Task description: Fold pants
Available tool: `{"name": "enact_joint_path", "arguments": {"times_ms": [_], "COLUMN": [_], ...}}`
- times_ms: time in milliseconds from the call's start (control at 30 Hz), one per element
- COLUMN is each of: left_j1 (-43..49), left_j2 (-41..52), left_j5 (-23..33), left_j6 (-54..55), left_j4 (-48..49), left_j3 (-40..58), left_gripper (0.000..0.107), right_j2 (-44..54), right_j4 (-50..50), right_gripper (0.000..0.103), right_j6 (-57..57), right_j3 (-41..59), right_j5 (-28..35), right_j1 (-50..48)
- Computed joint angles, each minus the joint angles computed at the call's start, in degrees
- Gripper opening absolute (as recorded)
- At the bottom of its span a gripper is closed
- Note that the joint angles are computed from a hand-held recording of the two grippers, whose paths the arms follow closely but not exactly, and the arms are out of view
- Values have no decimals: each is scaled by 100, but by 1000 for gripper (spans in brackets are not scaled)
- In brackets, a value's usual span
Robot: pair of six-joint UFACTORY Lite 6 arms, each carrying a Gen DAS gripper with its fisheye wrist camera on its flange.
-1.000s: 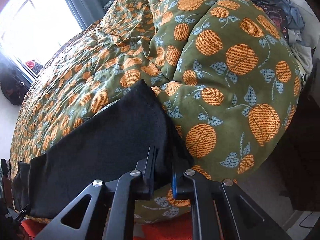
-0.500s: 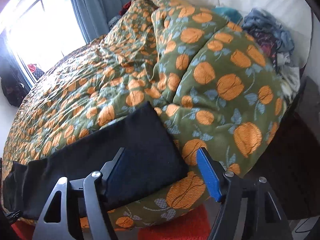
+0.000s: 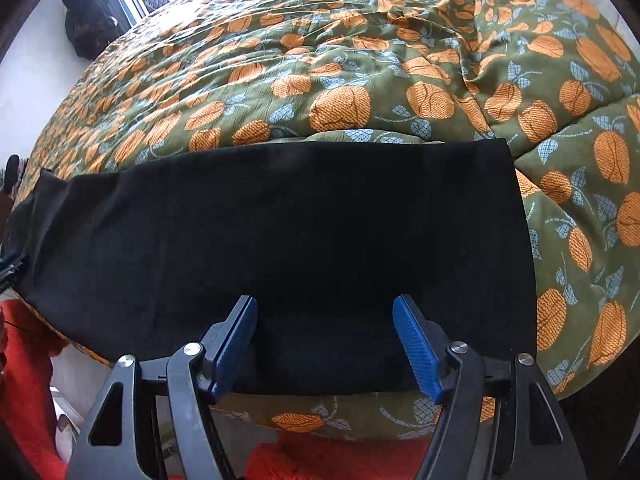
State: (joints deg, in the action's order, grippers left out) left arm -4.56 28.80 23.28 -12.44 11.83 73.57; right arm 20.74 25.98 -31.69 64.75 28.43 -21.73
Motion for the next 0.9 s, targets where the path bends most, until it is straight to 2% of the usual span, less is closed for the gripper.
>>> {"name": "enact_joint_path", "arguments": {"times_ms": [67, 200, 300, 400, 467, 567, 700, 767, 900], "left_j1": [153, 905, 1880, 3015, 3343, 3109, 2487, 2402, 2130], "left_j2": [-320, -1022, -861, -17, 265, 440, 1230, 920, 449], "left_j5": [84, 455, 844, 1804, 2126, 2111, 1570, 1317, 1571], "left_j6": [681, 2648, 3137, 3364, 3403, 3801, 2784, 2141, 2728], "left_j4": [-436, -2345, -3057, -3955, -4066, -3760, -1448, -898, -1842], "left_j3": [-314, -576, 189, 1708, 2320, 2462, 2437, 1957, 2110], "left_gripper": [85, 83, 83, 83, 83, 85, 83, 82, 81], "right_j2": [-57, -128, -55, 14, 9, 17, -14, -63, -196], "right_j4": [135, 144, 142, 21, 9, 150, 334, 346, 319], "right_gripper": [71, 71, 77, 79, 79, 79, 79, 79, 79], "right_j6": [-196, -179, -127, -5, 12, -84, -204, -221, -281], "right_j3": [-87, -192, -104, -16, -23, -40, -86, -135, -298], "right_j5": [-18, -76, -52, -27, -43, -67, -65, -75, -155], "right_j1": [-55, -28, 27, 79, 99, 82, 35, 33, 42]}}
